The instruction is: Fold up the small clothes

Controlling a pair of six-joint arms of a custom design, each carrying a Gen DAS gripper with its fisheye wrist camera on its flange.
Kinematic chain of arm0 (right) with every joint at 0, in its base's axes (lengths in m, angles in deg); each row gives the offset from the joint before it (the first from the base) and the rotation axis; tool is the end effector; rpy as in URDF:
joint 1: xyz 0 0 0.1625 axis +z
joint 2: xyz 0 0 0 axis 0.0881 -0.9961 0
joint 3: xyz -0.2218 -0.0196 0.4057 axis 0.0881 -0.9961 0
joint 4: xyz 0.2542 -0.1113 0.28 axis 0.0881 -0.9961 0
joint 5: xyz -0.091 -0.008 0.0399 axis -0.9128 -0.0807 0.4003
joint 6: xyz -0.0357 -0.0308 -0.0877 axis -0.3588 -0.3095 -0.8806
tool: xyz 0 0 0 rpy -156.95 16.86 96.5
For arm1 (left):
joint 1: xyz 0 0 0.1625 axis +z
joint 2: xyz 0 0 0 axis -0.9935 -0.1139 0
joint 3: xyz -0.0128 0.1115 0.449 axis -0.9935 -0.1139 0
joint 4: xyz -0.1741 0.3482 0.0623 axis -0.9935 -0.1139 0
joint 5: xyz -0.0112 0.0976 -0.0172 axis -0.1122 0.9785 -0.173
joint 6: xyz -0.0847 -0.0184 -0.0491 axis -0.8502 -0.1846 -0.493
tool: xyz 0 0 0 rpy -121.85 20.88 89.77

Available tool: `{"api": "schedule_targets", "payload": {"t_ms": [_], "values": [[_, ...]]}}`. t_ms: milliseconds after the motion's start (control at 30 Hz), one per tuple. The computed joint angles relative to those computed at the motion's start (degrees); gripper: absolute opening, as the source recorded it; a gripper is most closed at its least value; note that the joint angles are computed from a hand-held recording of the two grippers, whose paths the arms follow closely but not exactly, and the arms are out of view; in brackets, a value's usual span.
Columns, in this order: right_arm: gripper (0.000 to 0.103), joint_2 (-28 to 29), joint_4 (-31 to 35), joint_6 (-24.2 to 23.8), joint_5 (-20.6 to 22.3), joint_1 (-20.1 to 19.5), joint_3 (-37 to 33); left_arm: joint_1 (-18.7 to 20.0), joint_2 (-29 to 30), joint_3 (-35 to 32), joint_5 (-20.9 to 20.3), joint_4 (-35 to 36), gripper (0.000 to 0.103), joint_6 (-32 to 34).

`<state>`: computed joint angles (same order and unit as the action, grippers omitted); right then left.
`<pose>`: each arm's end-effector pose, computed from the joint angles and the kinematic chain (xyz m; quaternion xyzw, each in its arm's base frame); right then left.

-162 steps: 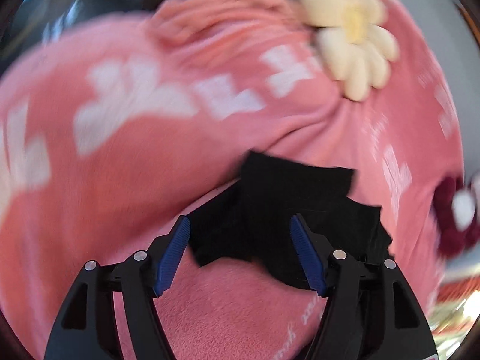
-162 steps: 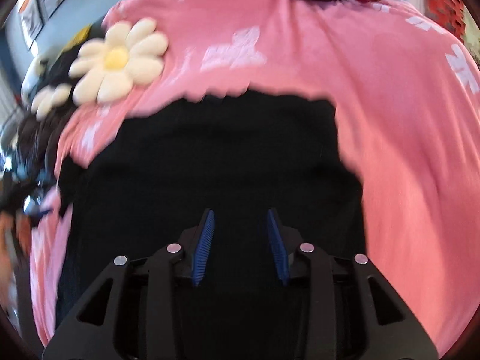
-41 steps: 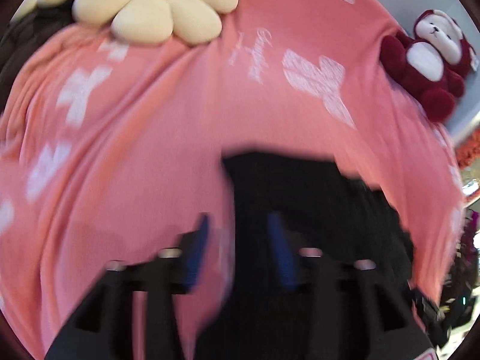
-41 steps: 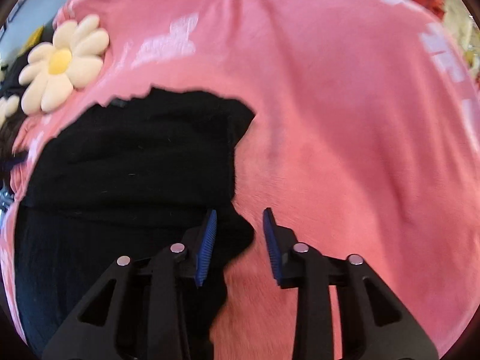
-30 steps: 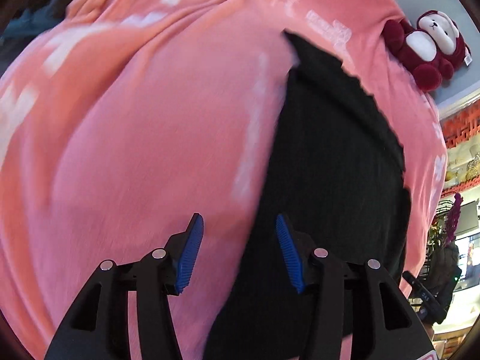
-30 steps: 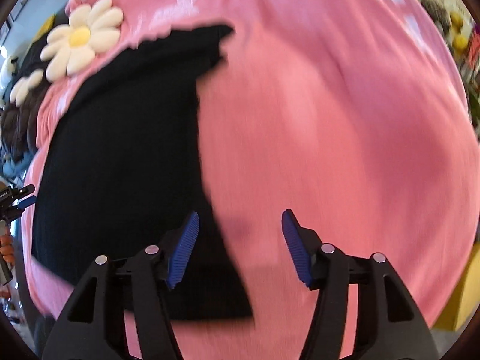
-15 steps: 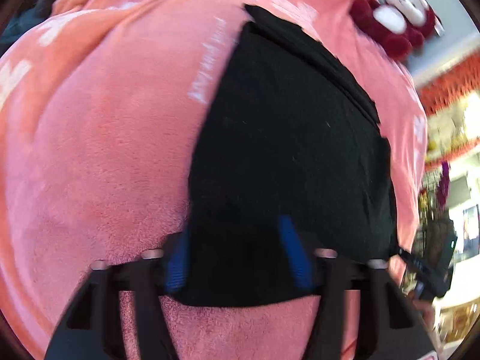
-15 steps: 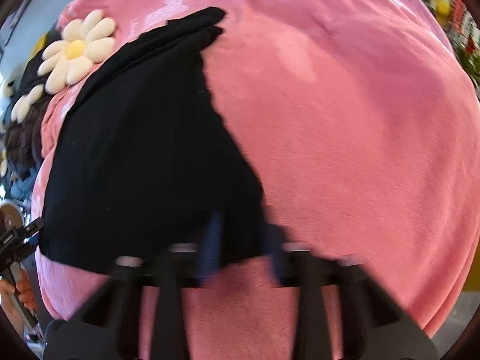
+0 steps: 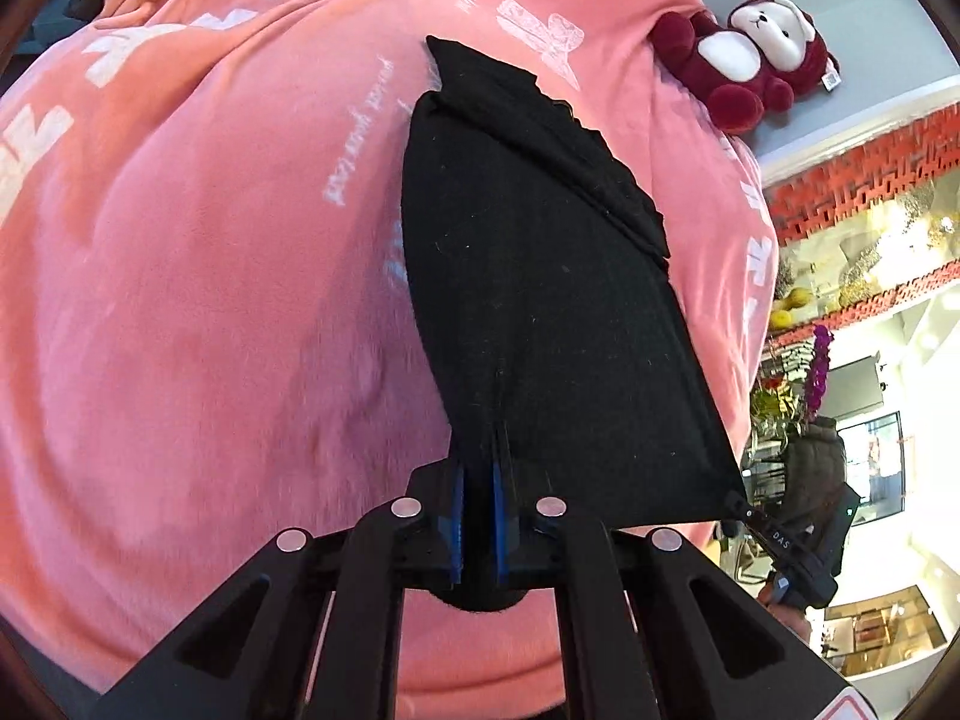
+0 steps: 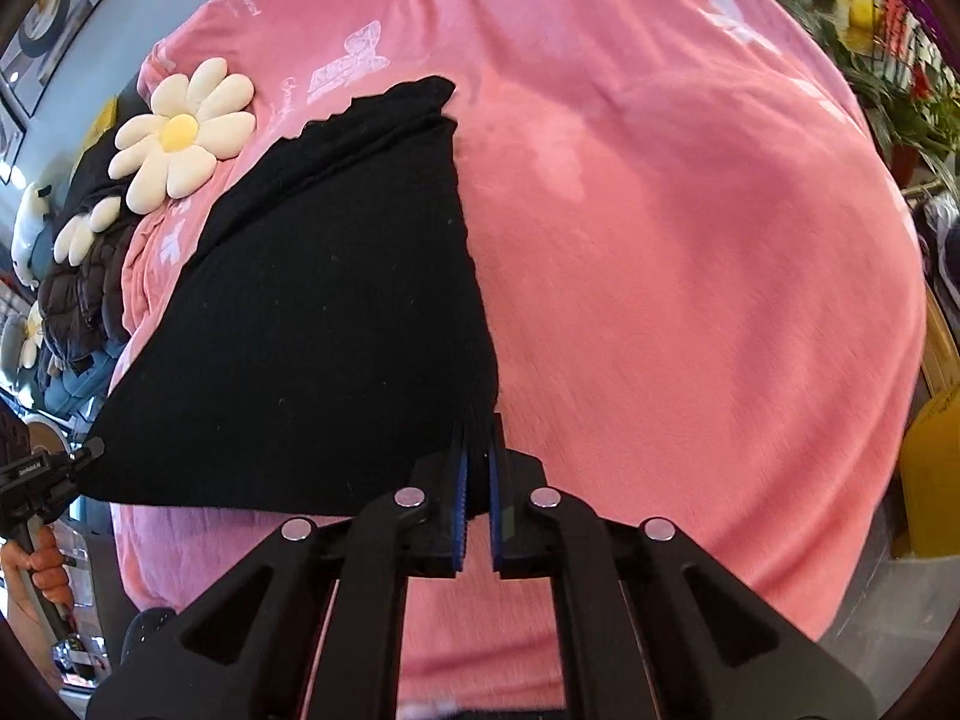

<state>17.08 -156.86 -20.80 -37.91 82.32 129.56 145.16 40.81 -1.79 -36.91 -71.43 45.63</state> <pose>0.0583 -0.8270 0.3636 0.0498 -0.9397 0.2536 0.2238 -0.2412 -0.8116 0.2005 -0.0670 0.9595 -0.2631 0.0745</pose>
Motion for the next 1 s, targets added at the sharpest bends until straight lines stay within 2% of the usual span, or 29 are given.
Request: {"api": "schedule_targets", "payload": {"t_ms": [300, 700, 867, 967, 1000], "values": [[0.004, -9.05, -4.18, -1.76, 0.03, -0.43, 15.68, -2.70, -5.85, 13.00, 1.86, -3.31, 0.004, -3.95], [0.004, -18.75, -7.44, -5.03, -0.49, 0.38, 29.25, -7.98, -12.28, 25.76, 4.15, -7.22, 0.004, -7.65], [0.004, -20.07, -9.51, -5.89, 1.52, 2.44, 27.81, -9.30, -13.29, 24.30, 5.97, -7.65, 0.004, -5.75], [0.004, -16.74, -9.81, -6.61, 4.16, 4.11, 20.26, -9.23, -11.37, 17.41, 8.10, -5.89, 0.005, -0.63], [0.004, -14.22, -9.80, -6.59, 5.73, 4.63, 15.60, -9.00, -9.80, 13.08, 9.28, -4.37, 0.005, 2.12]]}}
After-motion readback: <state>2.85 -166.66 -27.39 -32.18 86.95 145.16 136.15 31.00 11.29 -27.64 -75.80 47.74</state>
